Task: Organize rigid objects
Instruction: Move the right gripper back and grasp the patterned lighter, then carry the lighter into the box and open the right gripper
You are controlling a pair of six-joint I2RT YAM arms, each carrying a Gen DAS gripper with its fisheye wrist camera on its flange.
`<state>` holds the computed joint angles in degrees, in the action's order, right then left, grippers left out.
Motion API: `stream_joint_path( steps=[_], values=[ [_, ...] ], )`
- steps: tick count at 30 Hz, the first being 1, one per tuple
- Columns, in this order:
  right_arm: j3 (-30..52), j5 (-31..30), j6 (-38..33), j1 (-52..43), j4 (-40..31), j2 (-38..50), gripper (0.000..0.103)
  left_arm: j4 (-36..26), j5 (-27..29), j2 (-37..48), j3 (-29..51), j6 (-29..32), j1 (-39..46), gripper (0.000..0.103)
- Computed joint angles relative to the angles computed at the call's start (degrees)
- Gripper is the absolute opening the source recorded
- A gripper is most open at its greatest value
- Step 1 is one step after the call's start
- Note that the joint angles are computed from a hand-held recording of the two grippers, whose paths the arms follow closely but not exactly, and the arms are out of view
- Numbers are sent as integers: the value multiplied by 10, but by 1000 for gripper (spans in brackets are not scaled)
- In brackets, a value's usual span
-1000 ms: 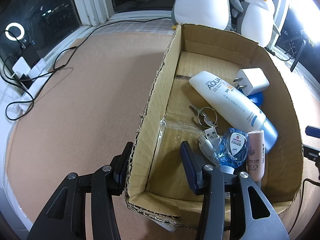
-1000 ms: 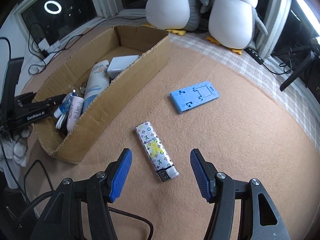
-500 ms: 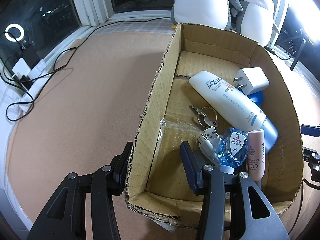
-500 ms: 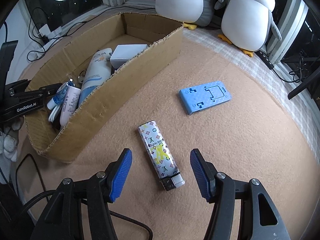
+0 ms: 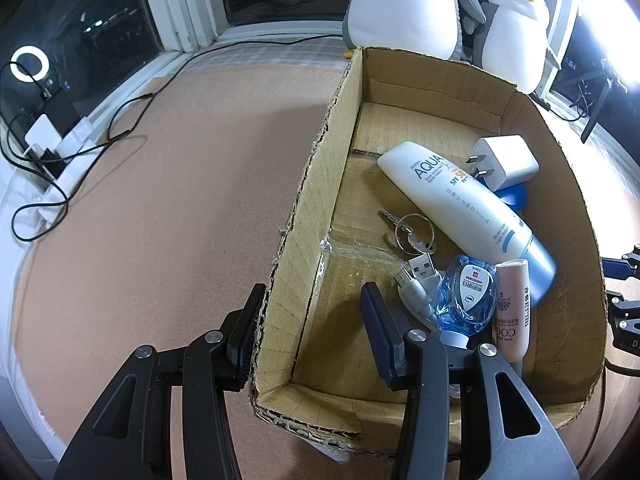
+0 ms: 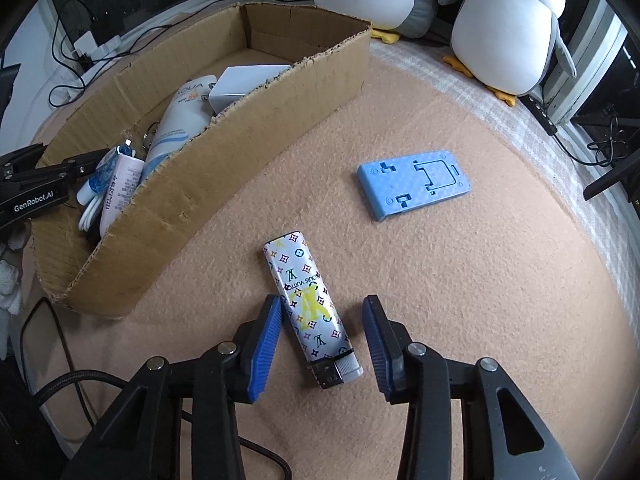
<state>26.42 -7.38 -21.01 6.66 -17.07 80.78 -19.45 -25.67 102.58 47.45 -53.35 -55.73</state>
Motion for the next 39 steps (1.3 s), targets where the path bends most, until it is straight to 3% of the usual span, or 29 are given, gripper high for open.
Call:
stream_joint_path(
  steps=[6, 23, 39],
  values=[
    [2, -6, 2, -7, -3, -1, 23, 1, 0, 0, -1, 0, 0, 46],
    [-22, -62, 59, -71, 3, -61, 21, 2, 0, -2, -3, -1, 0, 46],
    [34, -42, 132, 35, -79, -166, 21, 5, 0, 0, -2, -7, -3, 46]
  ],
)
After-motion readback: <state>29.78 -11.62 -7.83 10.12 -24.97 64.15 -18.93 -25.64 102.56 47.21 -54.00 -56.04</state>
